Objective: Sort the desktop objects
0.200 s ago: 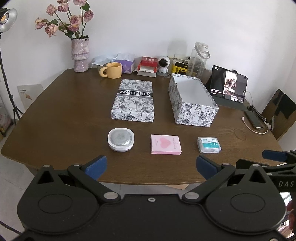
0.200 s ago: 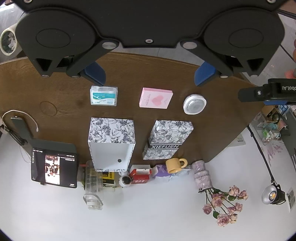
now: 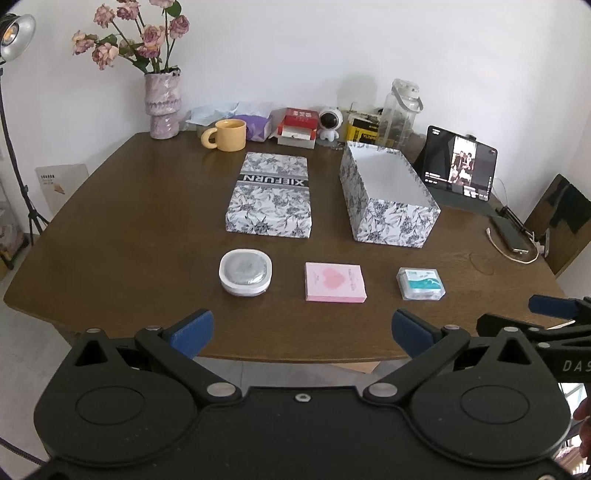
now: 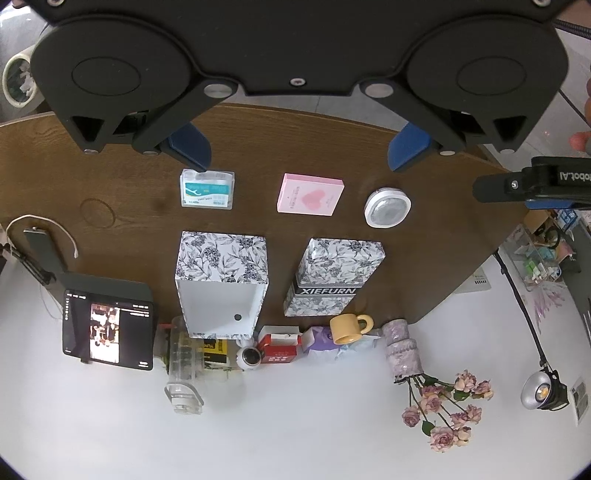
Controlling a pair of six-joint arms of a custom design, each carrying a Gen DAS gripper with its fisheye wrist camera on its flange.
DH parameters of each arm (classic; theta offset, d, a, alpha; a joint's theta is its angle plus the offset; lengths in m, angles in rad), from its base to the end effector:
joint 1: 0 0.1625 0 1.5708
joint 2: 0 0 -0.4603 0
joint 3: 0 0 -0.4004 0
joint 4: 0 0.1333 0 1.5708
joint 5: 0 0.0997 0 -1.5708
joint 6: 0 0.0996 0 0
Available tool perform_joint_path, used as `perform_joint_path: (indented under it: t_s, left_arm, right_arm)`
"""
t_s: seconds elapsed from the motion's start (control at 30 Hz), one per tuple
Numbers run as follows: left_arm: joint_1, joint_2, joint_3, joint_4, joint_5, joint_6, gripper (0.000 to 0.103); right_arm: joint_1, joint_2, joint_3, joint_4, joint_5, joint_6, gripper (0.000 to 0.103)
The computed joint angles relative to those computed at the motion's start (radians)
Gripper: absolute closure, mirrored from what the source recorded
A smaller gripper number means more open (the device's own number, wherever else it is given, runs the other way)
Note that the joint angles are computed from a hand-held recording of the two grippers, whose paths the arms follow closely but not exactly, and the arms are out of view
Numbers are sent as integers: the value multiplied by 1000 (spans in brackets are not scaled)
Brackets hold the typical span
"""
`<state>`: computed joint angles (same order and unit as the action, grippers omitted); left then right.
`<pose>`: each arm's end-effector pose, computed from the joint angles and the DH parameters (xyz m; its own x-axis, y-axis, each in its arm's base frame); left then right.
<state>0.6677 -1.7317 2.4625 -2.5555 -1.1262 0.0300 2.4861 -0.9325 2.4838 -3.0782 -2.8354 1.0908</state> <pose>-0.1607 -0.3510 0.2876 -0.6207 0.6597 -0.4236 0.7790 0.5798 -0.2386 0.3249 -0.2015 0.0975 -0.7720 0.4180 0.4788 -0.2322 0.5158 -0.8247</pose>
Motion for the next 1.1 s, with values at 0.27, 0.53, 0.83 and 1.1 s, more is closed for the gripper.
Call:
perform_joint_path:
  t_s: [0.27, 0.53, 0.83, 1.1]
  left_arm:
    - [-6, -8, 2, 17, 16, 6, 0]
    - [1, -2, 2, 10, 14, 10, 0]
    - [6, 0, -1, 18, 20, 7, 0]
    - [8, 4, -3, 22, 26, 2, 0]
  right_arm:
    - [9, -2, -23, 85, -16, 45, 0]
    - [10, -3, -19, 90, -9, 65, 0]
    - [7, -5, -26, 100, -6, 66, 0]
    - [10, 2, -29, 106, -6, 73, 0]
